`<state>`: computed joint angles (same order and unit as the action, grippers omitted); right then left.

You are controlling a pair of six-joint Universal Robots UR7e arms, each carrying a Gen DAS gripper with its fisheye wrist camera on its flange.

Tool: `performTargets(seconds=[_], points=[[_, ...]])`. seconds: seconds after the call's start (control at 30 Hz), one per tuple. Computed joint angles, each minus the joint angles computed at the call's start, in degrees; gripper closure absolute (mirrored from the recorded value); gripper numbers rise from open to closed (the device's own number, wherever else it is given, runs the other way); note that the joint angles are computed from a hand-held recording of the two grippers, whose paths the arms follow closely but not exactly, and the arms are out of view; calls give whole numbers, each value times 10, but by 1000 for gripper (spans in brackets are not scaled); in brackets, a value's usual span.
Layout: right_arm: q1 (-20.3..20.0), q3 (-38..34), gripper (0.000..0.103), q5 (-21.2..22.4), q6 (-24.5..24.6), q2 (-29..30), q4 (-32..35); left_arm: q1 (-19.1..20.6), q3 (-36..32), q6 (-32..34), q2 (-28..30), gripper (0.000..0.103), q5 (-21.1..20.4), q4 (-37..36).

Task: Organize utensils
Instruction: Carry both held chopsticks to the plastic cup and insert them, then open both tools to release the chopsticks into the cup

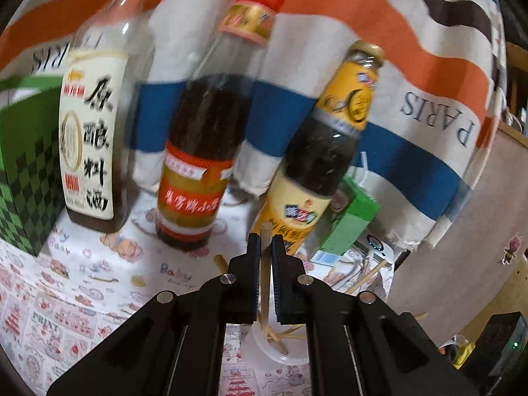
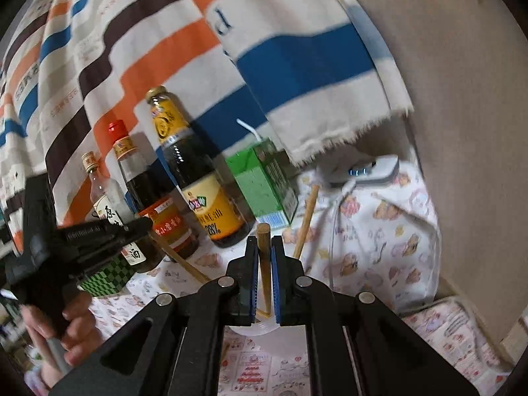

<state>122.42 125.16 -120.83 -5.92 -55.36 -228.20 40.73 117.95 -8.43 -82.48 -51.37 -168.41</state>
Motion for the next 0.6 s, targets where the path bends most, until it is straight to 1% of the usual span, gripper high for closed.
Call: performTargets(seconds=[0.03,0.1,0.17,0.23,0.33,0.5,0.57,0.6], points=[[-3,2,94,4,7,-3,1,7,-1,-8,-2,97,-12,3],[-6,1,94,-2,6,-2,1,17,-3,-17,-1,97,-23,8],[-9,0,94,-7,10,0,1,26,-9,-12,3,97,-35,26],[-14,2,94,-5,20,-1,3,31,-12,-18,8,96,-38,33],[-14,0,94,-13,16,0,5,33,-10,-11,15,96,-40,16],[-18,5,94,-15,31,-4,11,20,-7,53,39,94,5,-14],[-20,8,94,-14,40,-8,23,8,2,93,48,93,33,-48],[-21,8,93,-16,43,-10,34,0,11,117,48,87,41,-73]])
